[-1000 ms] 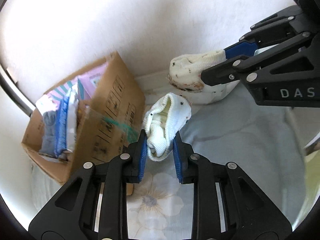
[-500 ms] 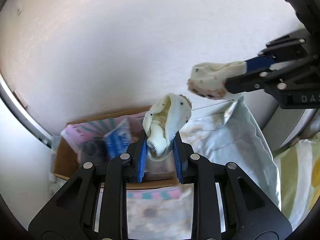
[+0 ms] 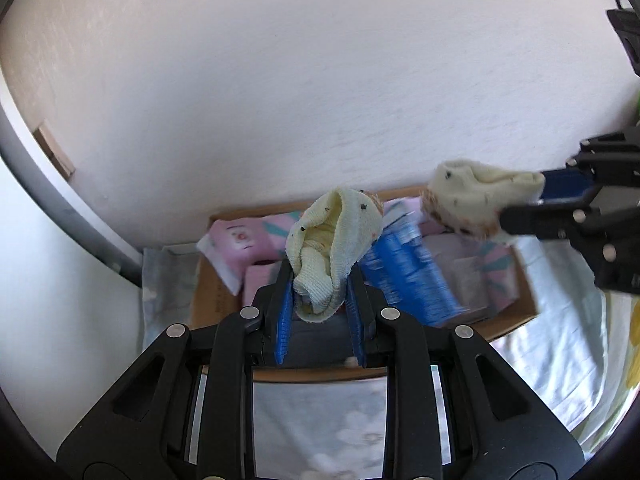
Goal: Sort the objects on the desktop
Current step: 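Carry both white socks into the box and open both tools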
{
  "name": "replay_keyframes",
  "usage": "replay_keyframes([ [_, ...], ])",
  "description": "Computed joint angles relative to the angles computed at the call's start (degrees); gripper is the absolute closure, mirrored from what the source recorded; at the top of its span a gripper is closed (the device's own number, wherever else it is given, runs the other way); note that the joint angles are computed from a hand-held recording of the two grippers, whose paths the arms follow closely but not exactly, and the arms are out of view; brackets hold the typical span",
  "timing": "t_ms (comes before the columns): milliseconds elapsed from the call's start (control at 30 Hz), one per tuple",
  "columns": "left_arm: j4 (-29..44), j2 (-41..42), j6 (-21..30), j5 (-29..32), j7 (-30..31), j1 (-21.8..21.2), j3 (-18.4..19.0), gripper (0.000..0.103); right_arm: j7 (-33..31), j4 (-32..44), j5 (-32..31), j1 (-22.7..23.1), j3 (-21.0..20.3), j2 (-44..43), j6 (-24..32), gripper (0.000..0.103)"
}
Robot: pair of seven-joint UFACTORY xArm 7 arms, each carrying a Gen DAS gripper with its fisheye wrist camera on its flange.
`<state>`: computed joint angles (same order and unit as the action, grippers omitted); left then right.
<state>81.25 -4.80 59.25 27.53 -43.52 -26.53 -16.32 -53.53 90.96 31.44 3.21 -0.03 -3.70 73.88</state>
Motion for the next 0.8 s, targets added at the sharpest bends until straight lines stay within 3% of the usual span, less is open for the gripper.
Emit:
replay_keyframes([
  [300,-6.8,-1.8,-5.7,-5.7,5.9,3.5,2.7,0.081,6.1,-5.4,-1.3,2.9,2.2,-0.6,-3.7,0.081],
  [400,-6.3,-1.4,-6.2,-8.3,8.5,3.7,2.8,0.076,7.6,-5.6,-1.7,3.4,2.2,-0.2,-3.7,0.07],
  [467,-4.9,-0.7,-4.7,-9.8,9.6,3.6,2.5,0.057,10.8,-5.4,-2.0,3.8,2.6,0.5,-3.5,0.021],
  [500,-4.1,-0.1,-3.6,-8.5,9.0,2.3,3.1,0.014,11.4,-5.3,-2.0,3.7,2.4,0.7,-4.0,0.014],
  [533,-3.6,0.3,-1.8,-4.8,7.0,3.4,1.4,0.0,13.5,-6.9,-3.1,4.1,3.1,-0.1,-6.9,0.011],
  [567,-3.7,0.2,-0.9,-1.2,5.6,4.6,-0.3,0.0,14.3,-7.8,-3.7,4.2,3.2,-0.6,-8.4,0.009],
  [600,-4.1,0.1,-1.4,0.0,5.5,3.7,0.3,0.0,15.0,-8.5,-4.0,4.2,3.0,-1.0,-9.3,0.008],
  [633,-4.4,0.0,-2.2,-1.3,6.3,2.1,2.2,0.0,16.8,-9.5,-4.3,4.8,3.6,-1.3,-11.0,0.002],
  [800,-4.2,0.2,-3.2,-2.6,6.1,2.5,1.5,0.0,22.6,-11.6,-9.0,5.7,4.0,-2.4,-15.0,0.001],
])
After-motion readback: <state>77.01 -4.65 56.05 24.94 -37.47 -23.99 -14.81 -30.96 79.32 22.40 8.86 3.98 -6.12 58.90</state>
